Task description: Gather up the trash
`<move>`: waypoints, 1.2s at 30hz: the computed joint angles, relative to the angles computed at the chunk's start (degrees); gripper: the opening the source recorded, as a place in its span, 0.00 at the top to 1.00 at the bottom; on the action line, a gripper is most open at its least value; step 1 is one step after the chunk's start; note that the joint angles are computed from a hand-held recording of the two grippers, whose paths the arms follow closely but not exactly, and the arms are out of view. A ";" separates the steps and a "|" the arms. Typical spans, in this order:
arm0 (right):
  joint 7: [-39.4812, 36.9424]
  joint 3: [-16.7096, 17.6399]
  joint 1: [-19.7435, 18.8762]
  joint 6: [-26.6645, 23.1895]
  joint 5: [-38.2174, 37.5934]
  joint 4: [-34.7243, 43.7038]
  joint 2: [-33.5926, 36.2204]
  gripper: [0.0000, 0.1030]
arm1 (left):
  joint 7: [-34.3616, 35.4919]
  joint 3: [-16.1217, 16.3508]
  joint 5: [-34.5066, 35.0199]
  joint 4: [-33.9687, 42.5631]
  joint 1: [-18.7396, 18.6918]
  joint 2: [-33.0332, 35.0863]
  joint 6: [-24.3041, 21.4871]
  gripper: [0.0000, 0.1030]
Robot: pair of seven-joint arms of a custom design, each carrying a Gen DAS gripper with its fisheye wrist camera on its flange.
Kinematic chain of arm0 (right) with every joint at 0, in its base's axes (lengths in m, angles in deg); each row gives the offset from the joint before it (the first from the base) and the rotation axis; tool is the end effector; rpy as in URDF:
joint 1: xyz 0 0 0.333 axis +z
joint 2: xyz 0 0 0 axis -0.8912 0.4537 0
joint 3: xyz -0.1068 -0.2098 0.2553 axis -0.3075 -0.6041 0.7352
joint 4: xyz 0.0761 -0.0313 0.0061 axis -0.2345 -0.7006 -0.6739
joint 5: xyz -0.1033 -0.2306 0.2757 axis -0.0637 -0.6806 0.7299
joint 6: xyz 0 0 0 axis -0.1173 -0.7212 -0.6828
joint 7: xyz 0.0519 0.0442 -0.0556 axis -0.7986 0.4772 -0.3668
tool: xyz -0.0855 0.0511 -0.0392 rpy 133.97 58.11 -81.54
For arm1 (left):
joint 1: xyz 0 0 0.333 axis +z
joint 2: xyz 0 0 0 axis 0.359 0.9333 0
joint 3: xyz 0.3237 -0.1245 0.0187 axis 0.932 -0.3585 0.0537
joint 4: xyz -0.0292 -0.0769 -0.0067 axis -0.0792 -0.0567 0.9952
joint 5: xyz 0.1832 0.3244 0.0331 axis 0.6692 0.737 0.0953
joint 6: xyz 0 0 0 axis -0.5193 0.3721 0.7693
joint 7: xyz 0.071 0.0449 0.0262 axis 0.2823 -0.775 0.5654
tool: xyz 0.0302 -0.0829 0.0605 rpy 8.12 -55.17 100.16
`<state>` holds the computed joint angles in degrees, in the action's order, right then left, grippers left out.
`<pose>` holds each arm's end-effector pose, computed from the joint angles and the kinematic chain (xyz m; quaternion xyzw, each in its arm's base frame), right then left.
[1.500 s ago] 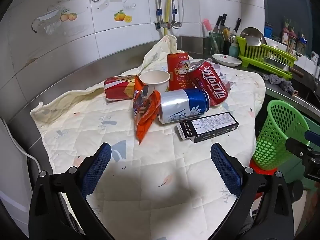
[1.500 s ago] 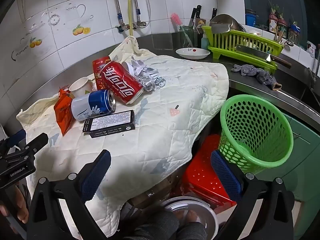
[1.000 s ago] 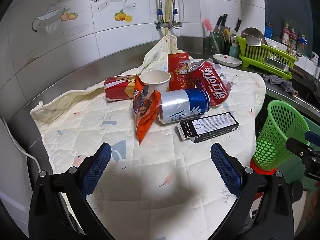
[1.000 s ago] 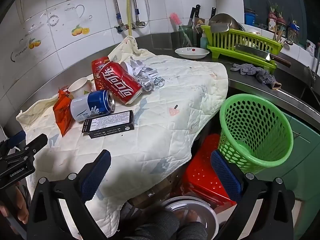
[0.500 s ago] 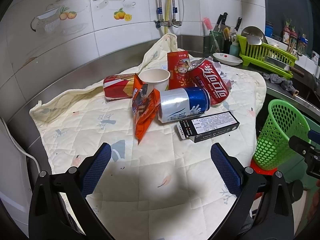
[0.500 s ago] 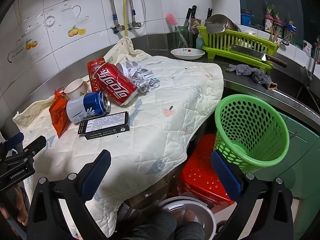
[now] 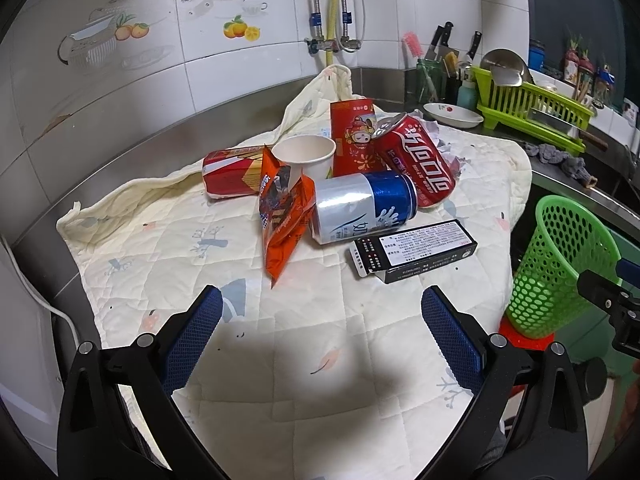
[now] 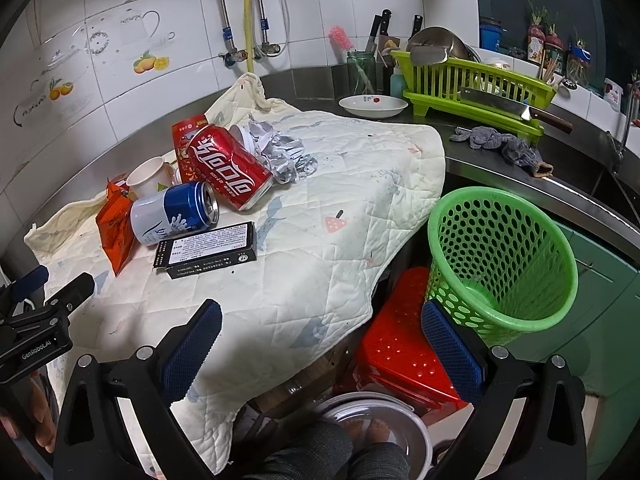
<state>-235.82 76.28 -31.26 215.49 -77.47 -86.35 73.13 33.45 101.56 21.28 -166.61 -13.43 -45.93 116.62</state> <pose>0.6005 0.3282 0.3337 -0.5432 0.7384 -0.2757 0.2893 0.6852 -0.2454 0.3320 -0.5448 0.7211 -0.3154 0.2893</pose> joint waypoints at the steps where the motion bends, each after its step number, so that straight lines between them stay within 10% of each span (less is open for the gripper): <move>1: 0.00 0.01 0.01 -0.02 0.05 -0.01 0.01 0.06 | -0.09 0.21 -0.04 0.02 -0.17 0.04 -0.08 0.05; 36: -1.61 -0.59 0.59 0.98 1.12 1.15 1.24 0.06 | -1.33 0.84 0.79 0.59 0.04 0.49 -0.62 0.05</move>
<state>-237.43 75.69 -30.67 216.48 -76.35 -85.20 74.37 32.12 102.40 22.07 -166.02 -13.39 -45.44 116.00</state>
